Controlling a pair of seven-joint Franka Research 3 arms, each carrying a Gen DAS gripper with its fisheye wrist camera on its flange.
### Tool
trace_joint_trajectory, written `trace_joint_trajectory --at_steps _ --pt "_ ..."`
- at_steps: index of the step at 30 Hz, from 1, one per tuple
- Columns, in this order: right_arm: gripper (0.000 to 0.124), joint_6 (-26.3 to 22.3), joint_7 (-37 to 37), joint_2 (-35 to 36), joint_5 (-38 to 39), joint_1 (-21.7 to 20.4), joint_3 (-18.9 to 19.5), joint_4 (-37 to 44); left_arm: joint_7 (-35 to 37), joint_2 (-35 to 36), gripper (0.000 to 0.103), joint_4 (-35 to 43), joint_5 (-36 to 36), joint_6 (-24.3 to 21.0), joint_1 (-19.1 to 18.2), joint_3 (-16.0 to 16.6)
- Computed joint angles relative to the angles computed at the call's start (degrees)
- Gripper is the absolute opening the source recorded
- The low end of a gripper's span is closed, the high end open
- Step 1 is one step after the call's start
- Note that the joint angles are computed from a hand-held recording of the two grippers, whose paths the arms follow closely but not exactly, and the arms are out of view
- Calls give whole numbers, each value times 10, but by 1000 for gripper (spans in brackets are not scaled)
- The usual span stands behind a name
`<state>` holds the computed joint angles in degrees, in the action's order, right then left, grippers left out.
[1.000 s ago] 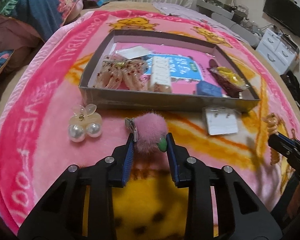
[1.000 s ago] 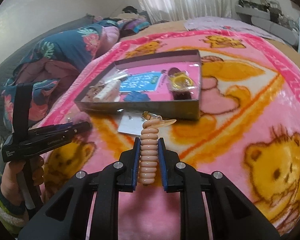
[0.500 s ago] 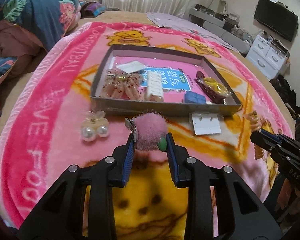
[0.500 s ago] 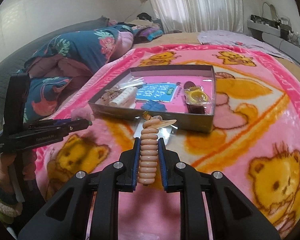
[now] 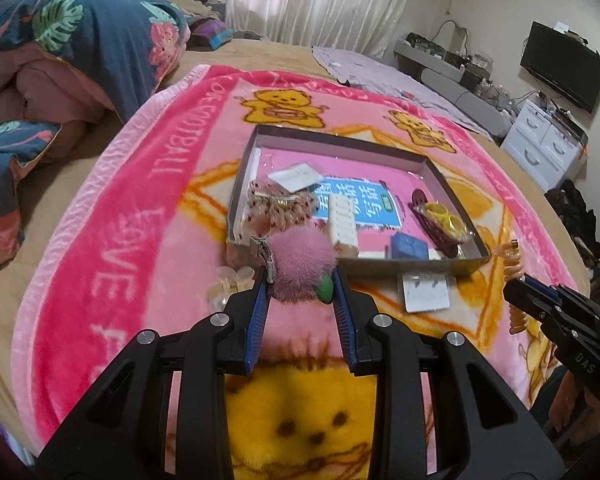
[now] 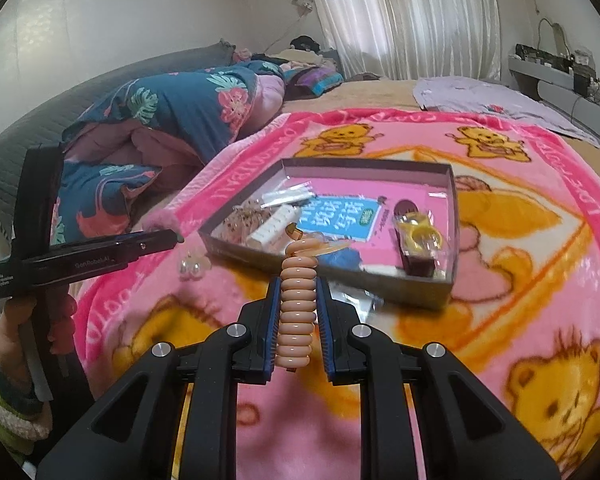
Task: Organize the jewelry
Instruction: 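Carry the pom-pom clip and coiled hair tie over the grey box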
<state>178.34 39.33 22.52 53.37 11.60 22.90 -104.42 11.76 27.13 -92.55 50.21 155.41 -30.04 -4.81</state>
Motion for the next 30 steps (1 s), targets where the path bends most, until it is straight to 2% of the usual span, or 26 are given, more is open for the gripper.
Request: trace_joint_trajectory --at_steps 7,19,27,30 --pt "17 1 22 15 -33 8 -11 30 30 20 23 42 -13 -9 1 0" --pt "17 5 82 41 -94 6 -25 70 138 95 23 162 -80 -37 -3 1" --pt "17 -8 155 68 -153 22 -61 114 191 144 23 239 -116 -69 -15 12" --pt "17 -18 190 85 -185 38 -86 139 205 163 23 268 -123 -82 -18 18"
